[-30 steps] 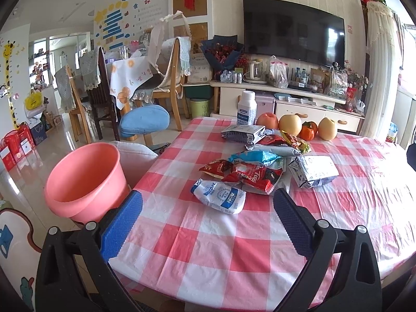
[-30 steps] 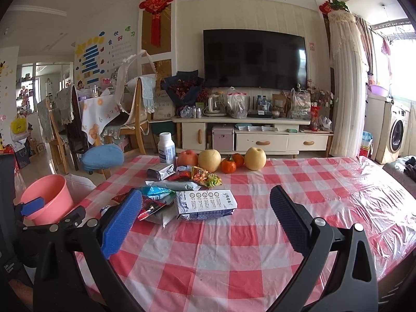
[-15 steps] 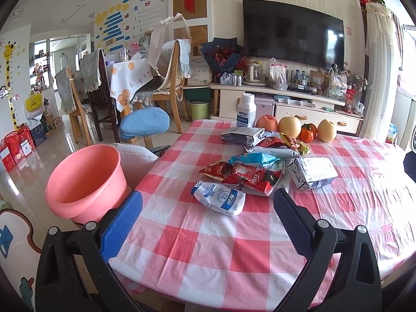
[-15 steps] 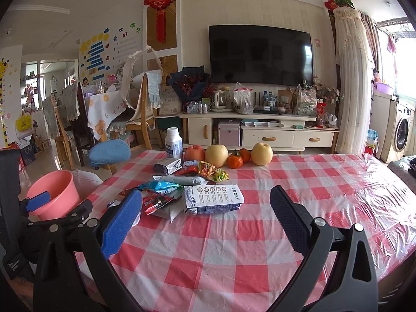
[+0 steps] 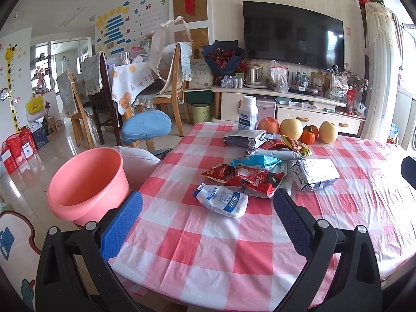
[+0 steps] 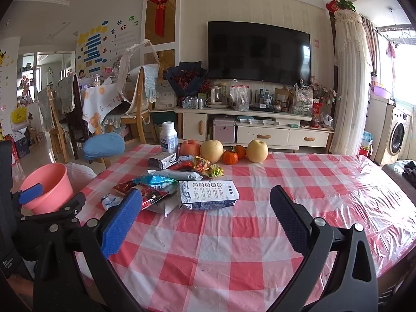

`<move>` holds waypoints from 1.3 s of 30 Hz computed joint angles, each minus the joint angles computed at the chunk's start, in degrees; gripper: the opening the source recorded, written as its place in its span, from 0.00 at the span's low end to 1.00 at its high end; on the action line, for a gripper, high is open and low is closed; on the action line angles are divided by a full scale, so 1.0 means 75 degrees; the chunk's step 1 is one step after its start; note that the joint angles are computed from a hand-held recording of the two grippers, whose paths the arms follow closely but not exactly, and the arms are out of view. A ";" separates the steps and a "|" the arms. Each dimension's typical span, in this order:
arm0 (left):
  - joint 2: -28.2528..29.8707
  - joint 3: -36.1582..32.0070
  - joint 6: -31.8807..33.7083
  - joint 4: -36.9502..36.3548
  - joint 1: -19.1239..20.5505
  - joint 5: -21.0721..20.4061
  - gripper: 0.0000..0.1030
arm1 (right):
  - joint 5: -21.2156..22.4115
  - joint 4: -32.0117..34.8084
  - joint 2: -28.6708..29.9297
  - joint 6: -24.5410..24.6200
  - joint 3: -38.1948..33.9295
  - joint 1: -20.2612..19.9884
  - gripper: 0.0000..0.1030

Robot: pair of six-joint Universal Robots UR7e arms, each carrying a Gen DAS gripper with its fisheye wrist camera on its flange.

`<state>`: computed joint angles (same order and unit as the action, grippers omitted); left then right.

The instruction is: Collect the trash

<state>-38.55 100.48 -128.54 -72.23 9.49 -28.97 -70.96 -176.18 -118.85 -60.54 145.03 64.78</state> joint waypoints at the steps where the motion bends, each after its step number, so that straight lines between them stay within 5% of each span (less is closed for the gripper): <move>1: 0.0003 -0.0030 -0.0093 0.0139 -0.0013 -0.0004 0.96 | -0.0054 -0.0082 0.0026 0.0024 0.0020 0.0024 0.96; 8: -0.0200 0.0265 -0.0567 0.0367 -0.0140 0.0177 0.96 | -0.0305 0.0577 -0.0181 0.0242 -0.0095 0.0097 0.96; 17: -0.0709 0.1060 -0.0484 -0.0943 0.0008 0.0267 0.96 | -0.0472 0.1860 -0.0550 -0.0024 -0.0168 -0.0098 0.96; 22: -0.0868 0.1492 0.0365 -0.2316 0.0177 0.0239 0.96 | -0.0391 0.2629 -0.0403 0.0411 -0.0426 -0.0289 0.96; 32: -0.0856 0.1819 0.1306 -0.3693 0.0367 0.0175 0.96 | -0.1235 0.2199 0.0616 0.0724 -0.0437 0.0055 0.96; 39: -0.0778 0.1951 0.2406 -0.5071 0.0671 -0.0075 0.96 | -0.1552 0.1947 0.1298 0.0280 -0.0606 0.0112 0.96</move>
